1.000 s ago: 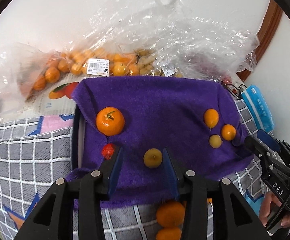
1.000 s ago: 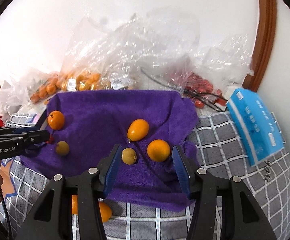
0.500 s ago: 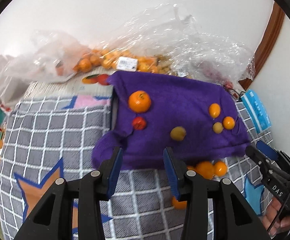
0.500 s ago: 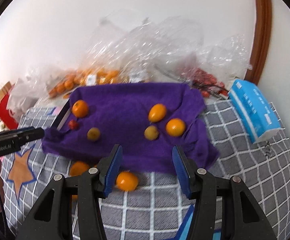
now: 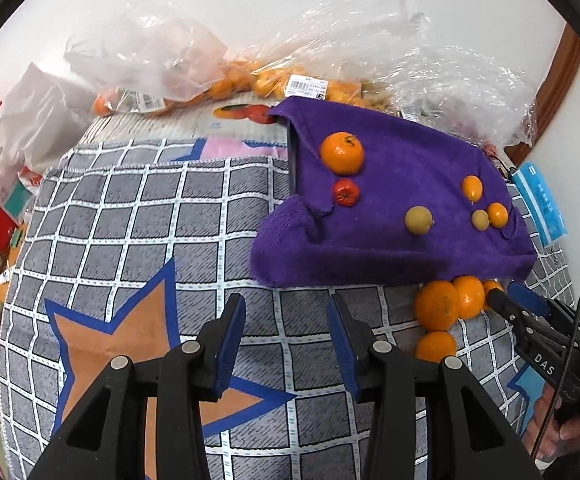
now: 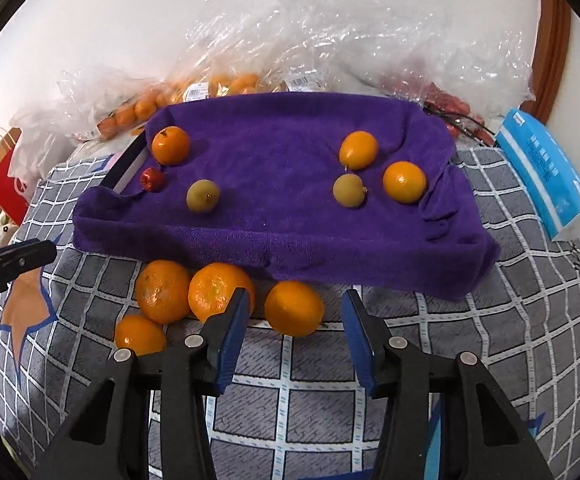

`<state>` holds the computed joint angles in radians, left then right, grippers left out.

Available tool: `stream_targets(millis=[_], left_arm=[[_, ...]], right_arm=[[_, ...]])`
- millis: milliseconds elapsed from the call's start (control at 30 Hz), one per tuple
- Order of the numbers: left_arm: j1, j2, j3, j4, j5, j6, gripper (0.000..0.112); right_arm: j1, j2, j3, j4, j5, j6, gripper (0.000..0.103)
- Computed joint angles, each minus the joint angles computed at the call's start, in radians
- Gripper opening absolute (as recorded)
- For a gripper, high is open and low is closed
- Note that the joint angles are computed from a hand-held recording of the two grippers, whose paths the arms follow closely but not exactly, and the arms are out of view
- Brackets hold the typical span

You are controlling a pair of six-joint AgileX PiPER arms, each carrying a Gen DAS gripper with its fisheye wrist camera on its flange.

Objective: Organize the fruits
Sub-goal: 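Move right tool to another large orange and close on it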

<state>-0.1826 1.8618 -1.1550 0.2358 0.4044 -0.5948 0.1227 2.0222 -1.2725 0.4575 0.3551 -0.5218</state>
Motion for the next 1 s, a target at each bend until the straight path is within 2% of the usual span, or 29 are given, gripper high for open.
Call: stream_targets(millis=[133, 267, 400, 500, 567, 667, 733, 800, 1000], left_arm=[[0.004, 0.000, 0.009, -0.031, -0.016, 0.021, 0.040], [-0.006, 0.014, -0.009, -0.090, -0.017, 0.079, 0.040], [-0.029, 0.025, -0.028, -0.089, -0.008, 0.078, 0.040], [-0.044, 0.021, -0.026, -0.067, -0.016, 0.053, 0.045], [-0.052, 0.021, -0.027, -0.040, -0.017, 0.028, 0.046], [-0.056, 0.031, -0.042, -0.045, -0.008, 0.032, 0.046], [-0.060, 0.038, -0.051, -0.055, -0.007, 0.041, 0.046], [-0.065, 0.047, -0.062, -0.087, -0.005, 0.072, 0.046], [-0.102, 0.065, -0.075, -0.167, -0.018, 0.151, 0.046]], right_arm=[[-0.011, 0.010, 0.005, 0.065, -0.020, -0.065, 0.046], [-0.038, 0.019, -0.003, 0.108, 0.022, -0.112, 0.041], [-0.045, 0.014, 0.014, 0.156, 0.013, -0.173, 0.041], [-0.051, 0.035, -0.004, 0.201, 0.040, -0.217, 0.041], [-0.046, 0.046, -0.012, 0.199, 0.025, -0.213, 0.041], [-0.056, 0.071, -0.043, 0.211, 0.052, -0.224, 0.041], [-0.061, 0.087, -0.059, 0.199, 0.075, -0.215, 0.032], [-0.057, 0.070, -0.028, 0.203, 0.035, -0.236, 0.032], [-0.101, 0.017, 0.047, 0.266, 0.008, -0.325, 0.032]])
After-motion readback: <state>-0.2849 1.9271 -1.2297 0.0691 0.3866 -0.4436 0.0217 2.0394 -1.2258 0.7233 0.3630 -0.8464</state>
